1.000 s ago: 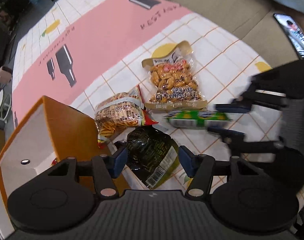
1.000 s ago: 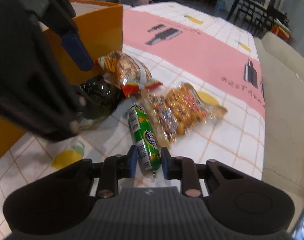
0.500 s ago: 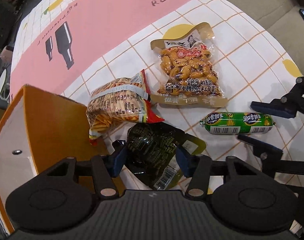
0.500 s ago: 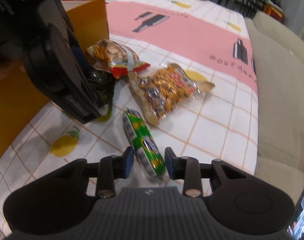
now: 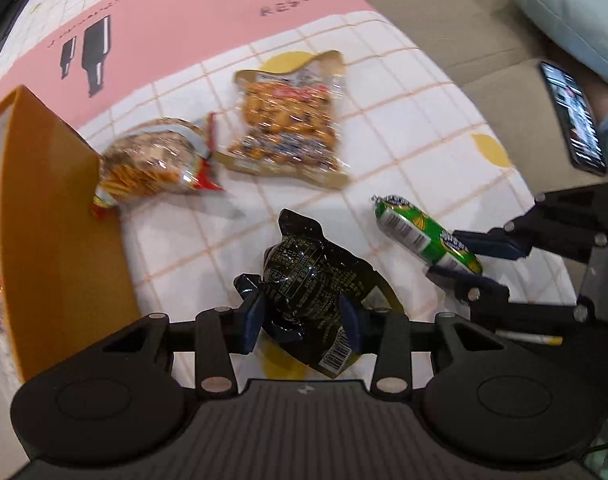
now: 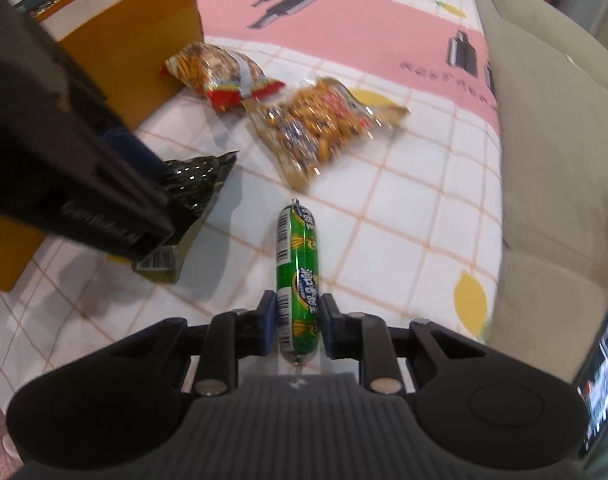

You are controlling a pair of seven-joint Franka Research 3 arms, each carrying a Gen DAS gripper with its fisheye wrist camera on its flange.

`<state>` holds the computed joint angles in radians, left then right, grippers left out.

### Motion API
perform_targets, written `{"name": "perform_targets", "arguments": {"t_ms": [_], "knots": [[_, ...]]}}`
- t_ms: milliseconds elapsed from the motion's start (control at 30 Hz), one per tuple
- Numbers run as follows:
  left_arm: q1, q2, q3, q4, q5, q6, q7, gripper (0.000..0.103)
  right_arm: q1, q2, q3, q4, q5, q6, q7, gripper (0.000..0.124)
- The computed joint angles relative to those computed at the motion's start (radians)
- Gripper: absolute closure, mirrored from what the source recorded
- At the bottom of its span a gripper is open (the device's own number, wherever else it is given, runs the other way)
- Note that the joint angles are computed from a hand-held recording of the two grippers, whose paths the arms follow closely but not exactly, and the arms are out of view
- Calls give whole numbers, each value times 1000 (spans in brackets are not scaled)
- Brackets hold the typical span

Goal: Organize snacks
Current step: 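Grasp the dark seaweed bag with the left gripper while the right grasps the green sausage stick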

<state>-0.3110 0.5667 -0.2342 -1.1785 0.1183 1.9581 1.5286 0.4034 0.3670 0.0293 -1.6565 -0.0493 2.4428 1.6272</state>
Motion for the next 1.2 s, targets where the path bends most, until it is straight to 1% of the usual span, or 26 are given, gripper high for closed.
{"name": "perform_targets", "arguments": {"t_ms": [100, 200, 267, 333, 400, 467, 500, 533, 567, 600, 633, 700, 800, 933, 1000, 1033, 1133, 1200], "knots": [[9, -62, -14, -105, -22, 63, -7, 57, 7, -34, -8, -45, -10, -2, 46, 104], [15, -113, -15, -193, -38, 127, -55, 57, 7, -66, -2, -89, -14, -1, 70, 104], [30, -146, -20, -248, -69, 169, -89, 57, 5, -86, 4, -113, -12, -2, 84, 104], [57, -181, -32, -306, -139, 215, -123, 57, -1, -108, 13, -141, 8, 4, 98, 103], [80, -208, -42, -352, -204, 248, -144, 57, -15, -125, 28, -164, 56, 11, 89, 101], [79, -232, -39, -394, -208, 287, -168, 57, -23, -133, 37, -177, 88, 16, 77, 101], [77, -245, -37, -417, -202, 312, -171, 55, -22, -135, 37, -180, 89, 19, 78, 98], [76, -258, -37, -440, -195, 339, -168, 51, -20, -136, 36, -181, 84, 21, 83, 94], [75, -272, -37, -463, -187, 370, -163, 48, -18, -135, 33, -181, 76, 25, 94, 87], [72, -285, -34, -486, -171, 402, -163, 42, -16, -136, 30, -183, 68, 30, 104, 83], [68, -298, -31, -506, -151, 431, -164, 36, -15, -136, 29, -187, 64, 41, 110, 83], [65, -311, -29, -528, -116, 474, -143, 29, -16, -136, 29, -191, 59, 59, 110, 81], [60, -298, -29, -513, -72, 490, -100, 25, -18, -126, 33, -187, 64, 78, 94, 81], [32, -255, -19, -451, 34, 441, -41, 22, -13, -111, 31, -171, 59, 75, 84, 81], [8, -232, 1, -423, 101, 419, -75, 22, -10, -112, 30, -174, 53, 77, 81, 81], [3, -220, 8, -410, 115, 411, -100, 22, -10, -113, 29, -175, 52, 77, 81, 81], [16, -197, 8, -395, 84, 420, -167, 21, -8, -112, 27, -175, 48, 82, 85, 81], [15, -178, 10, -374, 85, 394, -196, 21, -7, -111, 26, -174, 45, 83, 87, 81]]}}
